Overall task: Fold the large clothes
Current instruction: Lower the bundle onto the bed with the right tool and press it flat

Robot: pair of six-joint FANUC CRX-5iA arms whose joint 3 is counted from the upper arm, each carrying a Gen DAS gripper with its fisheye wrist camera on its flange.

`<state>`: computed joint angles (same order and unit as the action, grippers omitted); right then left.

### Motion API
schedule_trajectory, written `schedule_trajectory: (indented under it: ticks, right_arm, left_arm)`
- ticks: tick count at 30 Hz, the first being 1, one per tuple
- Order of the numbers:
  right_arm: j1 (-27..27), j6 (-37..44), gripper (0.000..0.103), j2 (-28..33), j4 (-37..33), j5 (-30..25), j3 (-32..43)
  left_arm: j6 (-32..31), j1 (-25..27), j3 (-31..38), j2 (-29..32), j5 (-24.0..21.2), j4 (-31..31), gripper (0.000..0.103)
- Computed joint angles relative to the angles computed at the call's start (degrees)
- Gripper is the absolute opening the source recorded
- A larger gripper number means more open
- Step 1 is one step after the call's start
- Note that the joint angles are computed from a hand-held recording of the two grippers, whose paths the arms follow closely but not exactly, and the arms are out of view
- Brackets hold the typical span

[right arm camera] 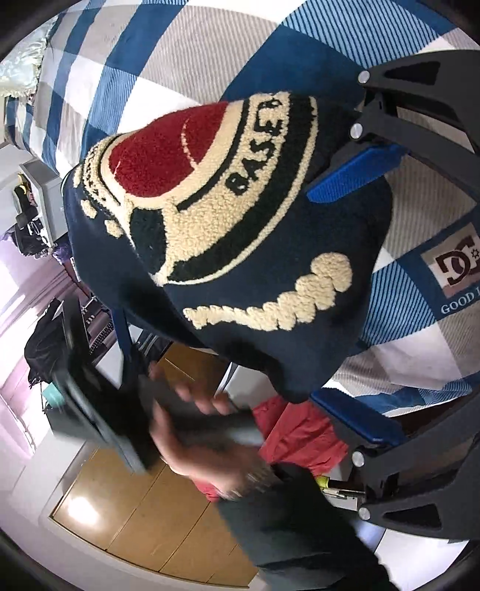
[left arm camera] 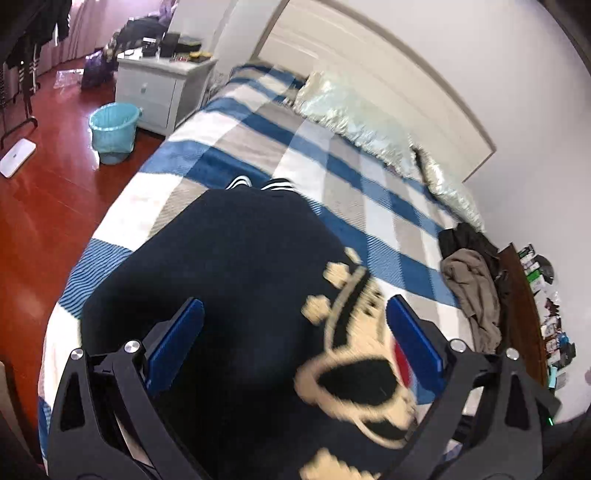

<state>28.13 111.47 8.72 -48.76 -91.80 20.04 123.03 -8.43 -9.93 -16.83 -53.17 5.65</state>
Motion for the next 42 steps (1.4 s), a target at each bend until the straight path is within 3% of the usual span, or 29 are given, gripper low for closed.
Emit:
schedule_trajectory:
  ticks: [4, 6, 11, 14, 18, 21, 23, 28, 31, 34, 37, 42]
  right_arm:
    - [-0.96, 0.19, 0.098, -0.2, -1.51, 0.86, -0.86]
    - [-1.3, 0.12, 0.098, 0.32, -2.42, 0.24, -0.33]
    - [-0.65, -0.68, 0.098, 0.99, -2.96, 0.18, 1.17]
    - [2.33, -0.99, 0.098, 0.83, 1.17, 1.35, 1.45]
    - [4.49, -2.04, 0.099, 0.86, 5.39, 0.75, 1.59]
    - [3.89, -1.3, 0.098, 1.39, 5.88, -1.85, 3.48]
    - [1.61, -0.01, 0.098, 2.28, 2.55, -4.64, 5.77]
    - [-5.79, -2.7, 0.098, 5.94, -10.89, -6.94, 10.82]
    - [-5.94, -6.33, 0.098, 8.56, -12.09, -6.29, 12.3]
    - [-2.77, -6.27, 0.098, 10.42, -6.27, -5.04, 11.96]
    - [-1.87, -3.22, 0.098, 10.11, -5.07, -2.86, 8.85]
    - [-1.85, -5.34, 0.098, 9.29, -5.57, -0.68, 5.87]
  left_arm:
    - [-5.19, 4.75, -4.32, 1.48, 2.25, 6.86, 0.096]
    - [-5.33, 5.77, -5.52, 1.83, 3.03, 6.78, 0.096]
    - [-5.72, 6.06, -3.13, 6.2, -0.79, 4.48, 0.096]
    - [-4.69, 6.25, -1.54, 7.51, -2.73, 3.99, 0.096]
    - [-0.6, 2.57, 3.89, 7.72, -7.77, -0.8, 0.096]
    - [3.86, -3.75, 7.9, 5.32, -11.67, -5.49, 0.096]
    - [8.6, -7.84, 7.78, 2.85, -11.15, -7.56, 0.096]
    - [29.91, -21.46, 1.93, -3.92, -3.57, -15.61, 0.096]
    - [38.26, -25.91, -1.52, -4.51, -2.15, -18.29, 0.096]
    - [44.89, -32.05, -1.66, -3.42, -3.54, -26.14, 0.096]
    - [48.43, -33.95, -2.96, -3.13, -2.97, -29.29, 0.096]
    - [48.94, -32.07, -4.52, -2.92, -2.1, -27.27, 0.096]
